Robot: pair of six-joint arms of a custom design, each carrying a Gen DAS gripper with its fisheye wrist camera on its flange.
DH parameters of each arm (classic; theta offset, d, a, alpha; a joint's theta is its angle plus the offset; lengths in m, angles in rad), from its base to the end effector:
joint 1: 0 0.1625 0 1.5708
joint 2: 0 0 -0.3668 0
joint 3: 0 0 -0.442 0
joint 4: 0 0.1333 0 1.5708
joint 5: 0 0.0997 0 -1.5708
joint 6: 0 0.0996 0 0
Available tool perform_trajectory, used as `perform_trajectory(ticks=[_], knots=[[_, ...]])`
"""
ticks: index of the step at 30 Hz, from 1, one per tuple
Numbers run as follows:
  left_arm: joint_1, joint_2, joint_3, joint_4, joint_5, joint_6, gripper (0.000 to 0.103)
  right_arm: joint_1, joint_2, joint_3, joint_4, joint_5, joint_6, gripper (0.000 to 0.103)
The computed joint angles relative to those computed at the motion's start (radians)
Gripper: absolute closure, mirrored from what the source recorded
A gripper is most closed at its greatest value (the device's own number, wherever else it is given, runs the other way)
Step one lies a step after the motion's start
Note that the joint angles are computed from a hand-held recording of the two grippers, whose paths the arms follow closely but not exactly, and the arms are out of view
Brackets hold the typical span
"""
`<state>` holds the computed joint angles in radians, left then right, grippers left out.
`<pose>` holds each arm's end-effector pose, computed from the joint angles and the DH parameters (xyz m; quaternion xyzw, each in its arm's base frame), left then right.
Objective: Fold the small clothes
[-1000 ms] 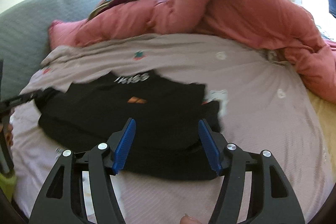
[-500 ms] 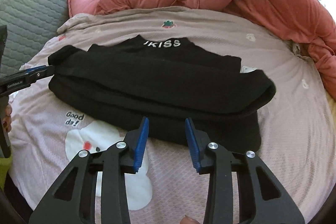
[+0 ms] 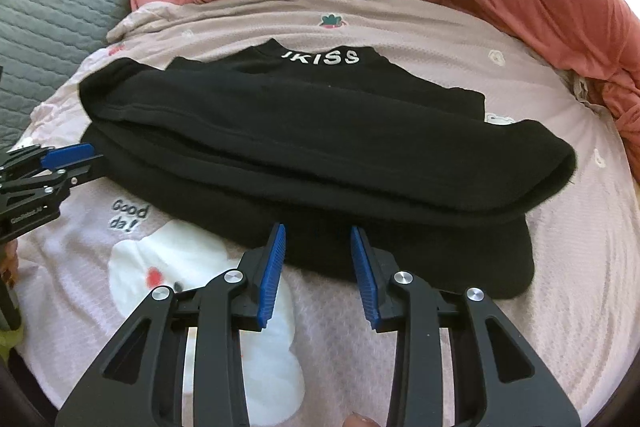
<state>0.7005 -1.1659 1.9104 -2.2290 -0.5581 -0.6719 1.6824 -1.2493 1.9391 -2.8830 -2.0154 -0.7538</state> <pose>-0.2911 -0.5303 0.1390 0.1073 0.8673 -0.3106 0.3738 0.1556 -0.5765 0.2143 0.3281 -0.8713 0.2172 0.2934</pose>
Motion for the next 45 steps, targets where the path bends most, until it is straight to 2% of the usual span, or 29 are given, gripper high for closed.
perform_trajectory(ticks=[6, 20, 30, 34, 37, 45], knots=[[0.014, 0.023, -0.018, -0.041, 0.036, 0.034, 0.071, 0.005, 0.052, -0.048, -0.025, -0.018, -0.009, 0.071], [0.057, 0.09, -0.096, -0.182, 0.031, 0.179, 0.071, 0.02, 0.143, -0.165, -0.045, 0.0, -0.021, 0.07], [0.09, 0.081, -0.146, -0.333, 0.034, 0.243, 0.07, 0.021, 0.243, -0.337, 0.089, 0.021, 0.107, 0.071], [0.121, 0.068, -0.163, -0.336, 0.024, 0.238, 0.067, 0.021, 0.306, -0.433, 0.12, -0.002, 0.159, 0.072], [0.142, 0.061, -0.163, -0.377, -0.001, 0.244, 0.066, 0.025, 0.35, -0.49, 0.128, -0.023, 0.173, 0.072], [0.154, 0.01, -0.117, -0.461, -0.005, 0.237, 0.06, 0.028, 0.458, -0.616, 0.117, -0.089, 0.193, 0.072]])
